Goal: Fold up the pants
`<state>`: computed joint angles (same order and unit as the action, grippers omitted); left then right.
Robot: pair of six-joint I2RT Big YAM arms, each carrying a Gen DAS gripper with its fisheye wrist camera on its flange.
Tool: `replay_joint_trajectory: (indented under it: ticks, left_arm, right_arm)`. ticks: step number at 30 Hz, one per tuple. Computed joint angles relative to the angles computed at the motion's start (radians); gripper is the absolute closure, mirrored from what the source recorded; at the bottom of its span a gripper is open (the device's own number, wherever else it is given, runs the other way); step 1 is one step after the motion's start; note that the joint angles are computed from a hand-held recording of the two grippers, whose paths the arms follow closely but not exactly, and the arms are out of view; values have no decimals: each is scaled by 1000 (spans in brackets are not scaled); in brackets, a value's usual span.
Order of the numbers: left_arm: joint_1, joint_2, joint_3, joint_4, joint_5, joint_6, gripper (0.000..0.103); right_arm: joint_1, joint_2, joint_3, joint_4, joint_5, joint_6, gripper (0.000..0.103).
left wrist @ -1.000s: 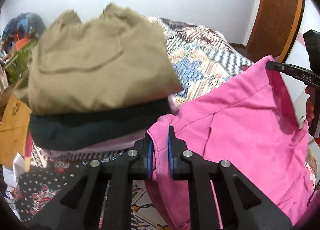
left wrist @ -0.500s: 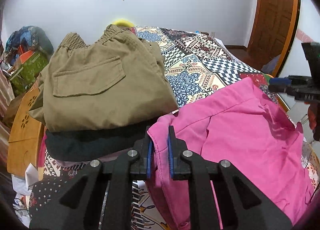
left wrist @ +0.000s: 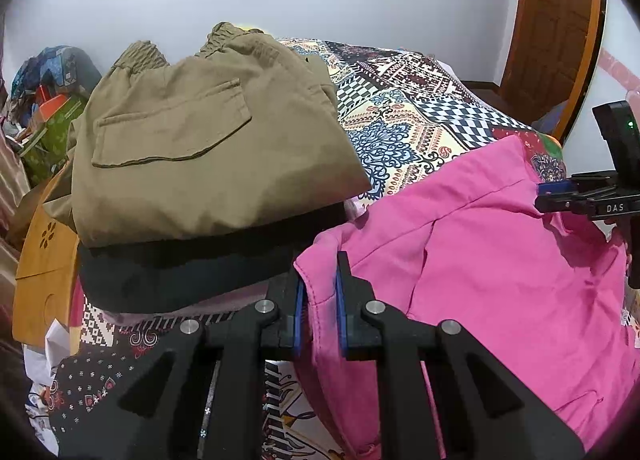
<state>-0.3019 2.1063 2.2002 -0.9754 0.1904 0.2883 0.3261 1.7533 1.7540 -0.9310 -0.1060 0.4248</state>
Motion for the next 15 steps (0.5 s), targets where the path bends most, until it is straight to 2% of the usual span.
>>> replay_joint_trajectory:
  ticks: [6,8,10,12,15]
  left_arm:
    - [-6,2,-8,9,-11,5,91]
    - [-7,3,-9,10,-15,7,91]
    - [-6,4,-10,11,-16,7,91]
    - [-6,4,-12,15,-18,8,91]
    - [-8,1,-23,27,-26,11,91]
  right_arm:
    - [-3,28,38,27,-22,-11,54]
    - [-12,41,54,43,-63,-5,54]
    - [-14,55,77,37,-89,-26,64]
    - [-4,75,113,10,-51,-51,85]
    - [-3,71,99,49,-63,-28,93]
